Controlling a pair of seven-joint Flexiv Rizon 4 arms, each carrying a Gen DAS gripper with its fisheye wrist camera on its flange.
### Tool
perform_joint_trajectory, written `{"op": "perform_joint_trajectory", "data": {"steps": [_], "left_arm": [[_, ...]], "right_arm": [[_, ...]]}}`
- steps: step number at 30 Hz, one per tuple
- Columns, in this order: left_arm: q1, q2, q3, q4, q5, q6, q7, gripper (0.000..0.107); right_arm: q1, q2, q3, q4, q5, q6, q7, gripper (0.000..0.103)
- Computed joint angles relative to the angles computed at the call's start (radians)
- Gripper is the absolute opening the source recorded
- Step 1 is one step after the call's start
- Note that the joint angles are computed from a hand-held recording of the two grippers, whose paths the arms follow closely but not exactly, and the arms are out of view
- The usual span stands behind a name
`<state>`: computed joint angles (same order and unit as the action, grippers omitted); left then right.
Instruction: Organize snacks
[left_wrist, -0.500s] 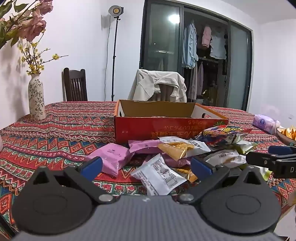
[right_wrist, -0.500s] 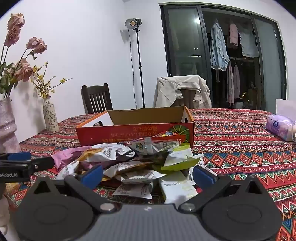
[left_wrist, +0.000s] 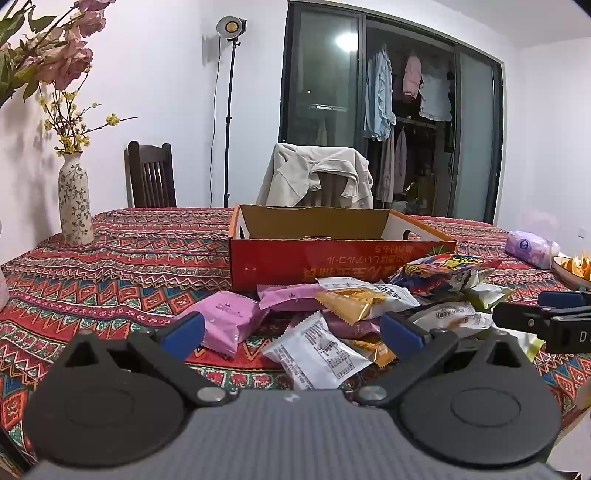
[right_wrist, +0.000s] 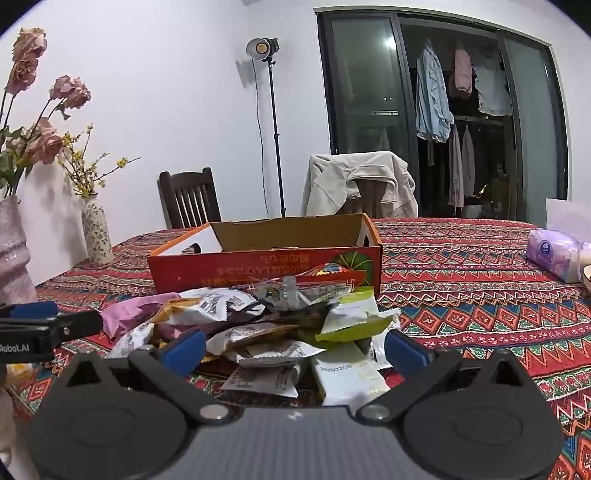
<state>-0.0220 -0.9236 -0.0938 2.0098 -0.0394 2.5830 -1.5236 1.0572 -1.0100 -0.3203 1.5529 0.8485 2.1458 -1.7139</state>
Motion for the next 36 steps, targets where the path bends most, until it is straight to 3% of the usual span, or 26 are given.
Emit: {"op": "perform_joint_trajectory", "data": {"steps": [36], "left_arm": [[0.007,-0.011,-0.003,-0.011,0.019,0.003,-0.007,0.103]], "right_arm": [[0.021,-0.016,-0.039,-0.006,0.000,-0.020,0.031,0.103]]}}
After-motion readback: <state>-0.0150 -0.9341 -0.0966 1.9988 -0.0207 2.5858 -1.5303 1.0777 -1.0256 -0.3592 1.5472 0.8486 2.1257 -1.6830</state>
